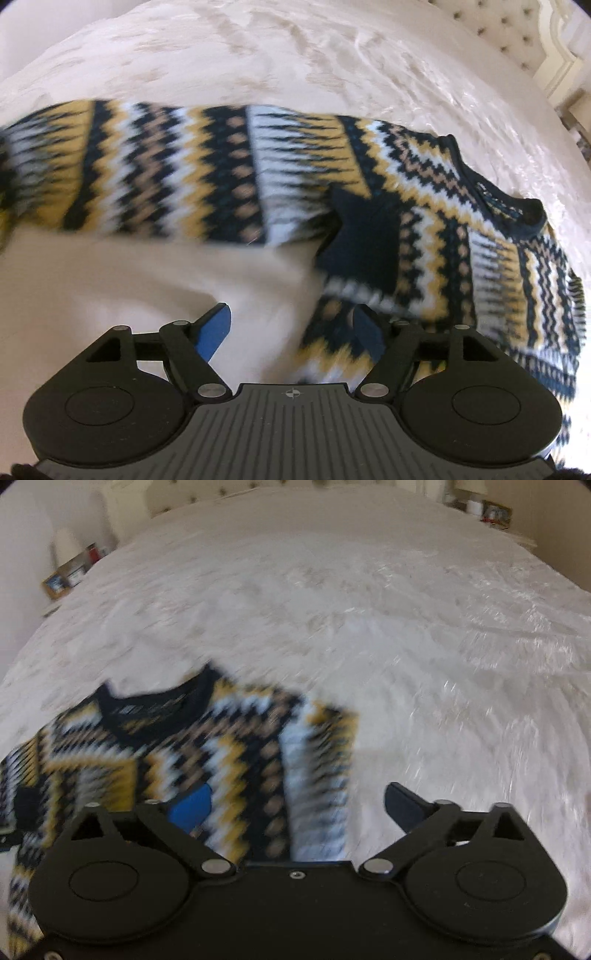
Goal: Fold small clothes
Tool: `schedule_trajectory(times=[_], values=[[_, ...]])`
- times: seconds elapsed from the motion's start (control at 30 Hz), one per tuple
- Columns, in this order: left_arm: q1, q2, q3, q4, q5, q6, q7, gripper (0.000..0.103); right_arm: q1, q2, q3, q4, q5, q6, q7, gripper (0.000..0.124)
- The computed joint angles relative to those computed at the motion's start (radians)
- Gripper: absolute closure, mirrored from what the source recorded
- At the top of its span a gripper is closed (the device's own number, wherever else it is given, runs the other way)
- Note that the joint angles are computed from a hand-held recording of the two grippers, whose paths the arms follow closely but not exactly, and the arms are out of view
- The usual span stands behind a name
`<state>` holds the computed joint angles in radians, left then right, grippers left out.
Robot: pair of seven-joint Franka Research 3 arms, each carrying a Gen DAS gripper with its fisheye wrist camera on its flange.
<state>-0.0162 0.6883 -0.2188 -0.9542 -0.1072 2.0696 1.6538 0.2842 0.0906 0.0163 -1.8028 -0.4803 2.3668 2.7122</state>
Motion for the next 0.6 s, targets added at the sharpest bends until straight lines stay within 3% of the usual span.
schedule_trajectory(times=[0.13, 0.33, 0.6], values=[[0.053, -0.15, 0.015, -0.223, -0.006, 0.092, 0.032, 0.031, 0.026, -0.037, 0.039, -0.04, 0.093, 0.012, -0.048, 0.021], [0.107, -0.264, 0.059, -0.373, 0.022, 0.175, 0.073, 0.03, 0.079, -0.045, 0.085, -0.052, 0.172, 0.009, -0.058, 0.021], [0.174, -0.231, 0.107, -0.302, 0.06, 0.205, 0.053, 0.026, 0.156, 0.003, 0.109, 0.009, 0.21, -0.037, -0.031, 0.021]])
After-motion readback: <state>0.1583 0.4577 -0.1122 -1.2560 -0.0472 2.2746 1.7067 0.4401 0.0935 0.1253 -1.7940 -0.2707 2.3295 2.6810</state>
